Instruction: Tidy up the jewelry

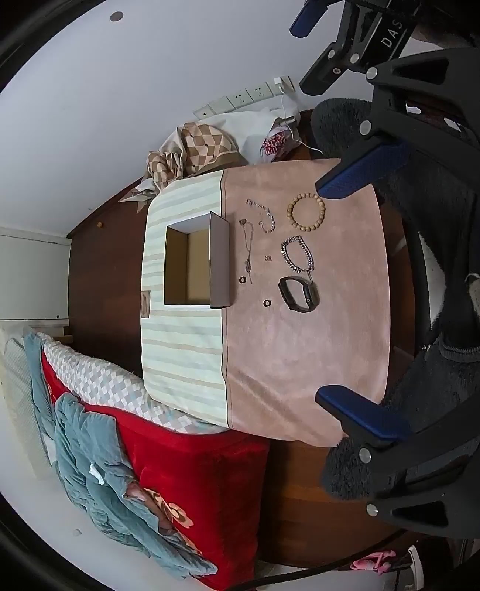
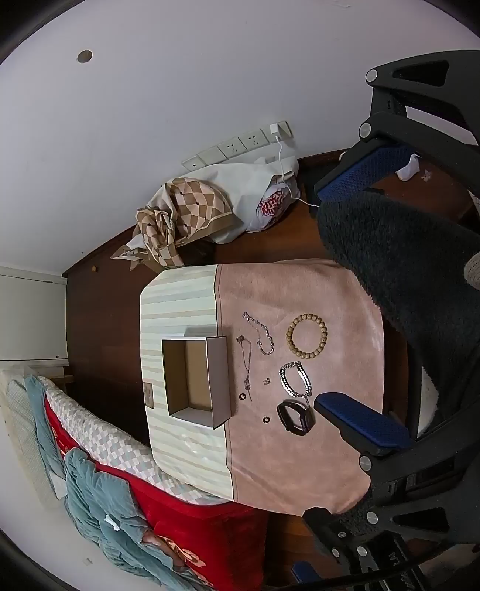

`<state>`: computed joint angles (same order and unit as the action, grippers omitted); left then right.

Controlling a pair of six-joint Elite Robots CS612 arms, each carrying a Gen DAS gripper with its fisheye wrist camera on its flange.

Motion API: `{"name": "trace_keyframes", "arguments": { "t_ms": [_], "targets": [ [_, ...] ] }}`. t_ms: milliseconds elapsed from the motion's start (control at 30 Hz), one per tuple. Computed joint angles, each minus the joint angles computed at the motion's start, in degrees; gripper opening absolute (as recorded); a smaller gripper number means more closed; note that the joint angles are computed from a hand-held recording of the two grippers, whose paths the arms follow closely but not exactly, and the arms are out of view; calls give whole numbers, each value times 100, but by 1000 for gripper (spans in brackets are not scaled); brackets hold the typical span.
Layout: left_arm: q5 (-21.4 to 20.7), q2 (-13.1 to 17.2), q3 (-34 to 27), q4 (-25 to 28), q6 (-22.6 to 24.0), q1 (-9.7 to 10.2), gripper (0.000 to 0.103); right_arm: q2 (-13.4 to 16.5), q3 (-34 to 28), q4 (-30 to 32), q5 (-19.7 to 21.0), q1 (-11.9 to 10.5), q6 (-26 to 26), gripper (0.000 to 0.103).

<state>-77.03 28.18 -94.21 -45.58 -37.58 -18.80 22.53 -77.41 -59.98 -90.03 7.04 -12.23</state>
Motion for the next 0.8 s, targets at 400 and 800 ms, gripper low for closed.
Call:
{"name": "trace_keyframes", "arguments": {
  "t_ms": [400, 800],
  "targets": [
    [69, 21, -71, 19, 62, 3, 103, -35, 36, -2, -20, -4, -7, 103],
    [215, -35, 13, 19, 108, -51, 103, -23, -20, 4, -5, 0, 13, 103]
  ]
}}
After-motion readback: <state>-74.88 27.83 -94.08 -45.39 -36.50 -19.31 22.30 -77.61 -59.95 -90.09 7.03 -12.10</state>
